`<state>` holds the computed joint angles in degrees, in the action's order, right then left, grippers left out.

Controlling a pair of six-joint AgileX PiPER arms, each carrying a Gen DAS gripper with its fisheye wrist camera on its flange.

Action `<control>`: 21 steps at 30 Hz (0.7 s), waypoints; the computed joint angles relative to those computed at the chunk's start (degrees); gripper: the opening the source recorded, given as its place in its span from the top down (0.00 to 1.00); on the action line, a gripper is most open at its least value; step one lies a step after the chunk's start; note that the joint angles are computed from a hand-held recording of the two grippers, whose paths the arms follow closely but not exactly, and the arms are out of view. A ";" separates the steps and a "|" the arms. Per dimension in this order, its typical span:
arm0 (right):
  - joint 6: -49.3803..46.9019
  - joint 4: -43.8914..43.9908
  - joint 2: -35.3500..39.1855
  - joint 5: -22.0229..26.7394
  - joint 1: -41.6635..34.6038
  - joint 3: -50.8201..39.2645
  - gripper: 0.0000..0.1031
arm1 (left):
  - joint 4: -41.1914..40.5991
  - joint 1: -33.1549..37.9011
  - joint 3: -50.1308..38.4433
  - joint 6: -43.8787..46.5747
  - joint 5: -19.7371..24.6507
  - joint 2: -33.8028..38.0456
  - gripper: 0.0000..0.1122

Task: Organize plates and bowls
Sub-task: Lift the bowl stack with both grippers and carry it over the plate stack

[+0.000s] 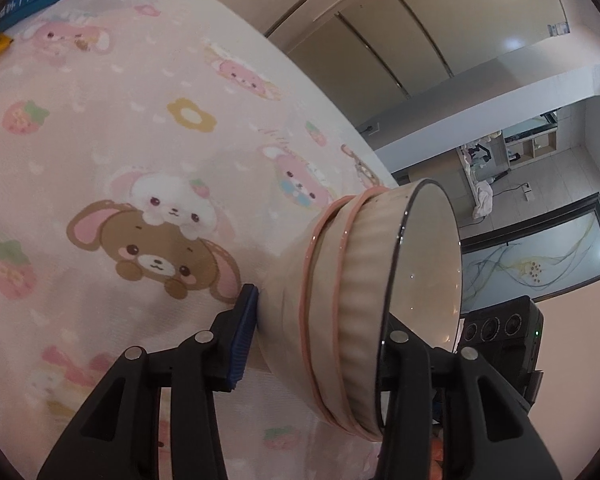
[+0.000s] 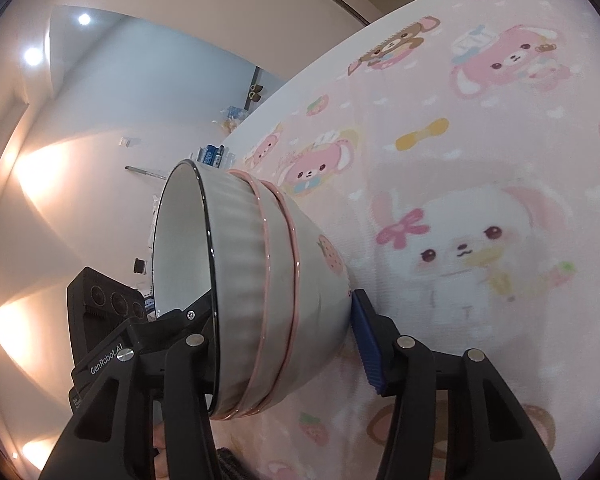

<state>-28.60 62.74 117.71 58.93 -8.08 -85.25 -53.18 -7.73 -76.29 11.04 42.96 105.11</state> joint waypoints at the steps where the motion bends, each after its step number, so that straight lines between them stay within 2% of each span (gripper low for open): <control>1: -0.24 0.32 -0.49 0.21 -0.28 0.21 0.49 | -0.80 0.09 0.31 0.70 -0.02 -0.44 0.63; 5: 0.33 0.72 -2.64 0.54 -0.91 0.39 0.49 | -3.23 0.82 1.81 2.29 0.77 -2.75 0.63; 10: 1.88 0.26 -5.26 2.41 -1.66 0.54 0.49 | 2.97 -1.53 0.76 -4.48 -0.40 -6.30 0.63; 14: 5.65 -3.18 -7.78 6.01 -2.96 -0.29 0.49 | 6.76 -3.57 -0.92 -9.54 0.62 -8.01 0.62; 21: 7.29 -5.51 -13.49 9.50 -7.95 1.29 0.49 | 15.12 -10.95 -4.90 -19.41 -0.15 -10.00 0.62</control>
